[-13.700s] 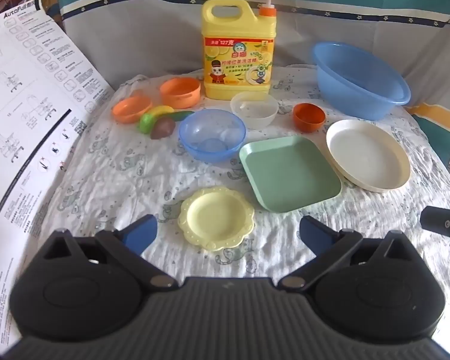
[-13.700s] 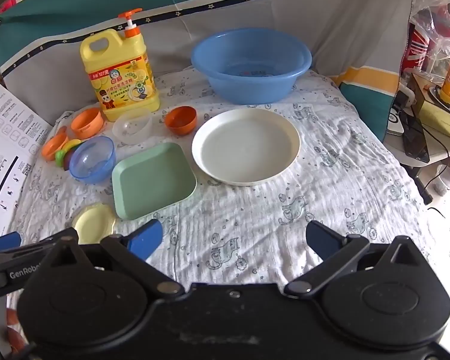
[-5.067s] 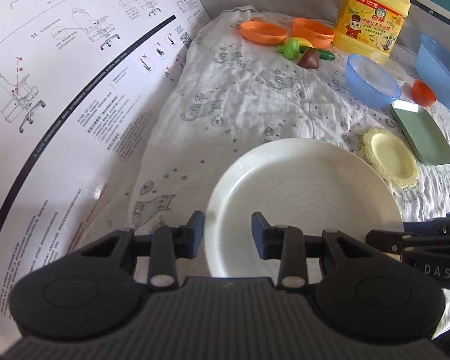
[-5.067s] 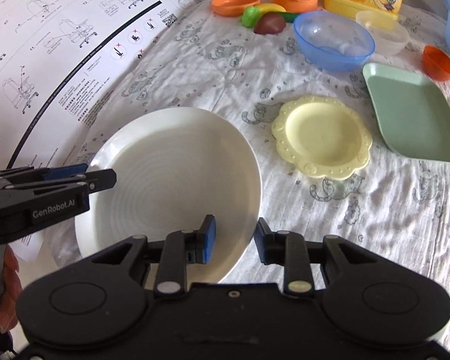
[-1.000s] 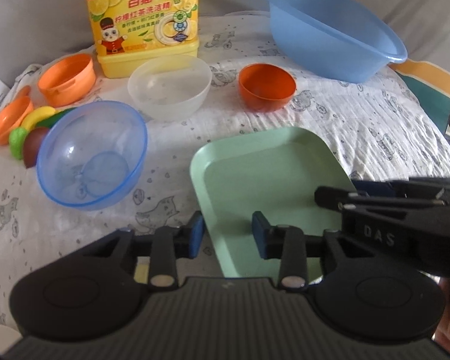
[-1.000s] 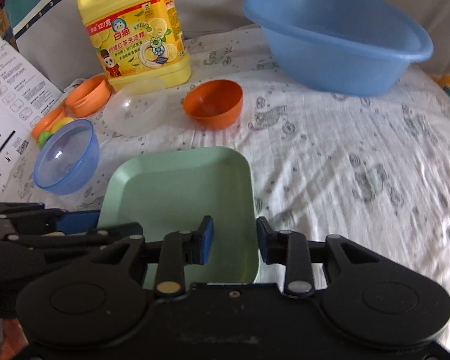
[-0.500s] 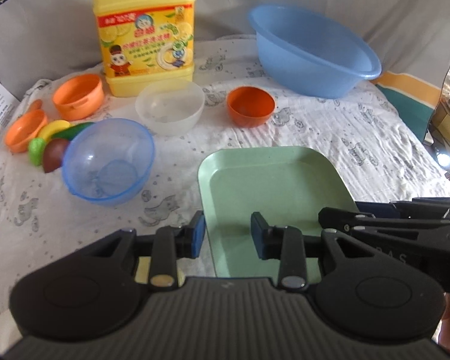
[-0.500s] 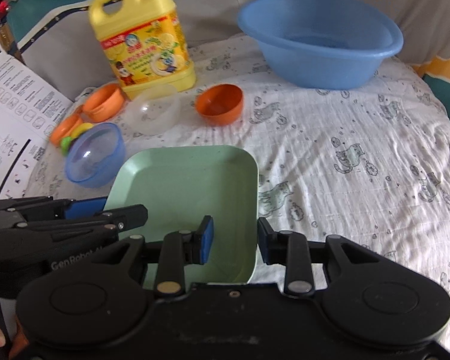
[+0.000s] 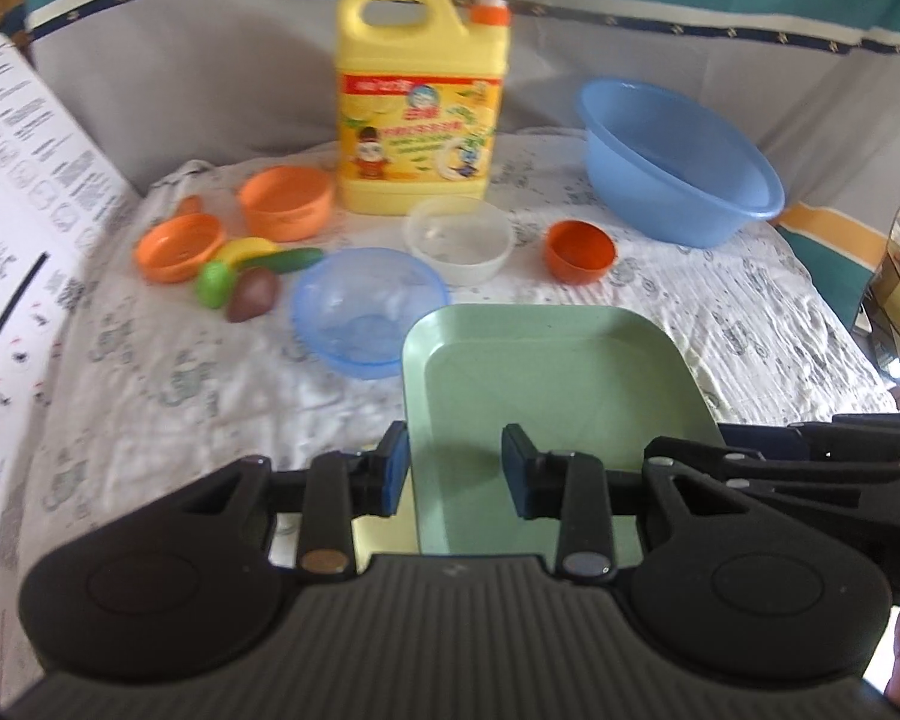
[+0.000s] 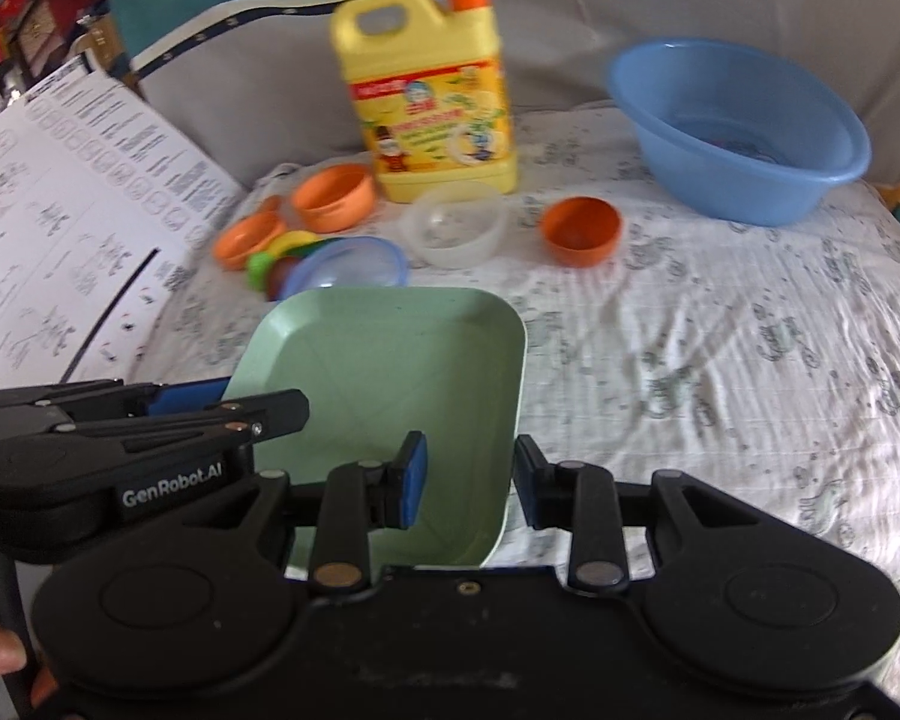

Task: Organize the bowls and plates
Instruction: 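Lift the green tray with both grippers and lower it onto the white plate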

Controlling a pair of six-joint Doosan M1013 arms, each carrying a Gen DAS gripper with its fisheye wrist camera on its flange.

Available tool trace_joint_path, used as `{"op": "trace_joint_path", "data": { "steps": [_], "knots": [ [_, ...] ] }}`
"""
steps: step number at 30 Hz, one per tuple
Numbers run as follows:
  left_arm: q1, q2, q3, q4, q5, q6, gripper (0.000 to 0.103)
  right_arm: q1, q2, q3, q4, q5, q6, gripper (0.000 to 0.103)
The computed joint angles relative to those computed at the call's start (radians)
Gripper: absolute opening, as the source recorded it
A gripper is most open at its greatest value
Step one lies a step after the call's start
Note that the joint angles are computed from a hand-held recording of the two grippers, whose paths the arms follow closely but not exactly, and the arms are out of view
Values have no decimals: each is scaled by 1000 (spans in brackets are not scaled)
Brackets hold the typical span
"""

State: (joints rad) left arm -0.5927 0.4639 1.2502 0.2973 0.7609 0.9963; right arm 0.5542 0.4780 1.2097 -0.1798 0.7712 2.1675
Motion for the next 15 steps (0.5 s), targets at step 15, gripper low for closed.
{"op": "trace_joint_path", "data": {
  "steps": [15],
  "knots": [
    [60,-158,222,92,-62,-164,32,103,53,-112,57,65,-160,32]
  ]
}}
